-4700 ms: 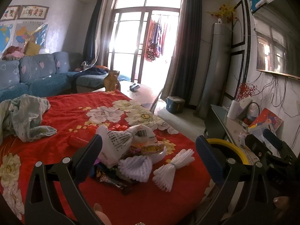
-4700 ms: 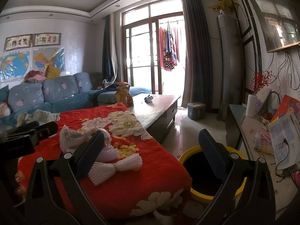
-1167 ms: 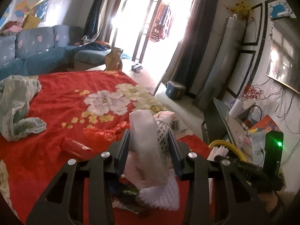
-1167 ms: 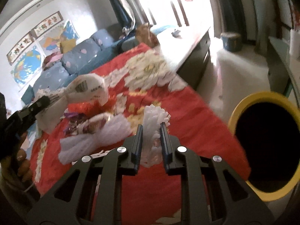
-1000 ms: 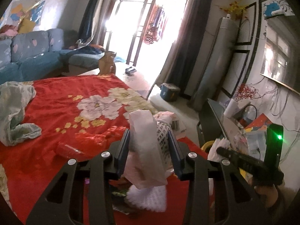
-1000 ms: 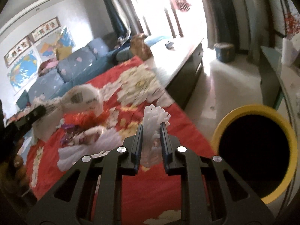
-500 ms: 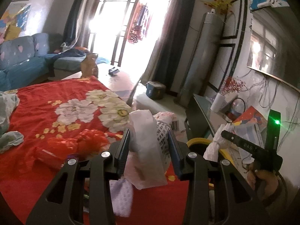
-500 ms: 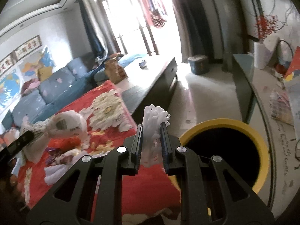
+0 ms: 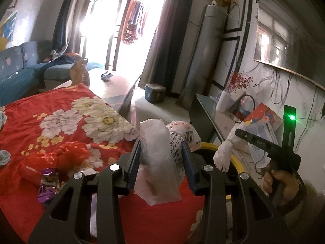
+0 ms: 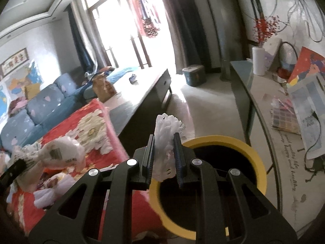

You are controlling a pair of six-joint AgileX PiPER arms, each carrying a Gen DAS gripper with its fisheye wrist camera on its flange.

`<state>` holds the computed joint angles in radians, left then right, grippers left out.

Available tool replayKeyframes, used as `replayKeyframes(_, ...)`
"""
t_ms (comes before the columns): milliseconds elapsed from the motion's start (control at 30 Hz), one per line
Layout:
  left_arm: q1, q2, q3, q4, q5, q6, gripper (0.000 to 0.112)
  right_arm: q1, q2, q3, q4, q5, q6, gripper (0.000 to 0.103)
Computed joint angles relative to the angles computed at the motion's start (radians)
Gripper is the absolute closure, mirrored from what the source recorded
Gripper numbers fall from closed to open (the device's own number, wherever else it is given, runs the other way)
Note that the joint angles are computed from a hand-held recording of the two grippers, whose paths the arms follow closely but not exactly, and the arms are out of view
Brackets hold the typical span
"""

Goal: Collect trash
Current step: 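Carry the paper fan and plastic bag in both tools over the yellow-rimmed bin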

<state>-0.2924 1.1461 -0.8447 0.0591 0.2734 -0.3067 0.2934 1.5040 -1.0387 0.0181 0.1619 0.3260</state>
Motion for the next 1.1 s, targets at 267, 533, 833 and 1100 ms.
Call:
replayKeyframes(267,-0.079,0.065,-0.030,0.136,-0.015,-0.141,0.075,-0.066,0.006,0.018,-0.193,-0.009,0.188,0.090)
replayKeyframes(533,-0.174,0.153,-0.072,0.386,-0.018,-0.397,0.075,-0.122,0.033,0.037,-0.458,-0.004,0.443,0.090)
replayKeyframes(833,-0.252,0.295,-0.146,0.524,-0.021,-0.545,0.074,-0.160,0.083,0.039,-0.633,0.016,0.590,0.090)
replayKeyframes(1100,-0.295,0.426,-0.229,0.560,-0.009,-0.574,0.074,-0.166,0.141,0.028,-0.640,0.043,0.565,0.088)
